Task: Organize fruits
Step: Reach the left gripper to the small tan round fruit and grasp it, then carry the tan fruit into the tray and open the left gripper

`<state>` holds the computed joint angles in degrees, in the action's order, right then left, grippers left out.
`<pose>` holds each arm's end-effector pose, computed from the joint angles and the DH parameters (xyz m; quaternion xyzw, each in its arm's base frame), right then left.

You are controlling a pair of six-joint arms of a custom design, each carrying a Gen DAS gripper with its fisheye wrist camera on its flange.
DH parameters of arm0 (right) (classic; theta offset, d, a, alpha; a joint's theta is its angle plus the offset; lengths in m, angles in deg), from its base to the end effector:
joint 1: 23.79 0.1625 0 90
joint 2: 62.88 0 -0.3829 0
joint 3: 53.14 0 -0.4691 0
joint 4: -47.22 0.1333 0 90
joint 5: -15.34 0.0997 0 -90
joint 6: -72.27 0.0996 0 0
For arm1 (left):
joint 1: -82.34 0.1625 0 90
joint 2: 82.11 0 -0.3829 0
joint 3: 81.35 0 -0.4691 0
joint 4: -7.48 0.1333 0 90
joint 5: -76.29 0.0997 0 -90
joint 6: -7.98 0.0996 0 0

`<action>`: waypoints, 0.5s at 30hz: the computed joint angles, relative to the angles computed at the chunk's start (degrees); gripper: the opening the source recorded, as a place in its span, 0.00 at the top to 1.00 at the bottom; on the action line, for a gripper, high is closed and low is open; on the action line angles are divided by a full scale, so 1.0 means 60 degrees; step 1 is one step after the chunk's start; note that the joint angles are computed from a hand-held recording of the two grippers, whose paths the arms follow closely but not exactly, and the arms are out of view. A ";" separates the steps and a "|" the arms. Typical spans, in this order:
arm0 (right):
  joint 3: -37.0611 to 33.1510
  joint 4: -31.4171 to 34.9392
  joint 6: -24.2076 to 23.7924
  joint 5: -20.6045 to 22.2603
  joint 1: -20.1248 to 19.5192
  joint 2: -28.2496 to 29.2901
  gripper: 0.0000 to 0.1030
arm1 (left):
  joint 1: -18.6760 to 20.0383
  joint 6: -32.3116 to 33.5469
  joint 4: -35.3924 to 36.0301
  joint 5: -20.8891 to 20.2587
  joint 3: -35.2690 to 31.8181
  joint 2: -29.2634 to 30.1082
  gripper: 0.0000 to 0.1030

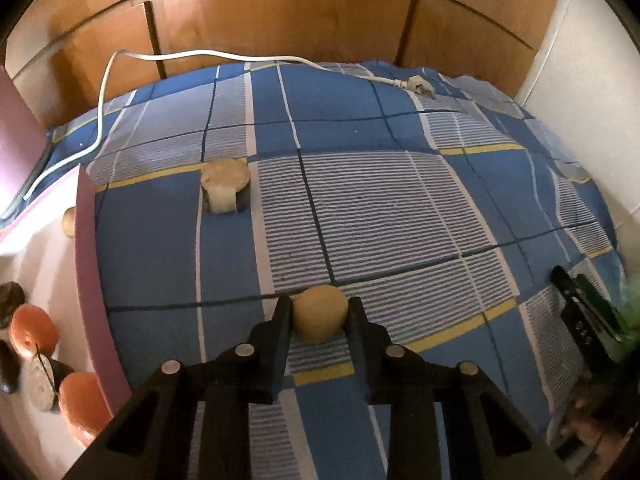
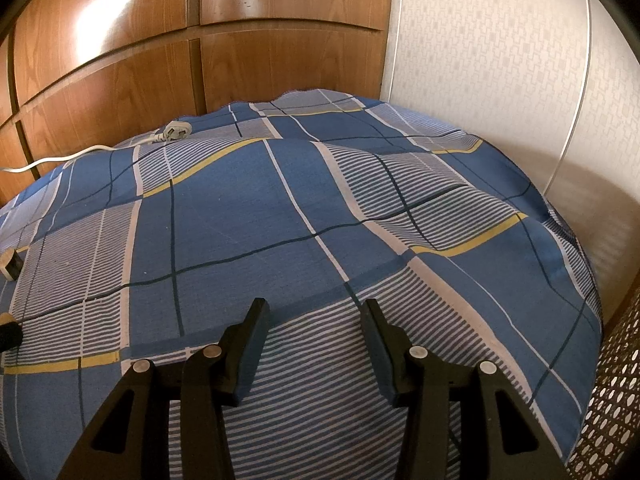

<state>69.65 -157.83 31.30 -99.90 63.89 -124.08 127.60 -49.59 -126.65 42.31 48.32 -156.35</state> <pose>0.0689 -0.5426 0.1119 0.1957 -0.8550 0.3360 0.3433 -0.1684 -0.4766 0.0706 -0.0522 0.8782 -0.3095 0.3608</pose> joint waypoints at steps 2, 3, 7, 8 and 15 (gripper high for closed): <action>0.0000 0.0000 0.0000 0.0000 0.0000 0.0000 0.53 | -0.0159 -0.0188 -0.0115 0.0021 0.0222 -0.0219 0.73; 0.0001 -0.0009 -0.0005 -0.0002 -0.0001 0.0003 0.53 | -0.0225 -0.0240 -0.0200 0.0067 0.0219 -0.0186 0.73; 0.0002 -0.0007 -0.0001 0.0001 -0.0001 0.0001 0.53 | -0.0779 -0.1094 0.0055 0.0489 0.0595 -0.0684 0.73; -0.0013 0.0003 -0.0002 0.0005 -0.0004 0.0006 0.53 | -0.0981 -0.1575 0.0395 0.0645 0.0715 -0.0928 0.73; 0.0003 -0.0015 0.0000 0.0003 -0.0004 0.0004 0.53 | -0.2008 -0.4822 0.3781 0.1529 0.1096 -0.2413 0.73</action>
<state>69.66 -157.92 31.30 -99.88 63.87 -124.05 115.56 -78.52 -103.96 51.48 54.90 -170.83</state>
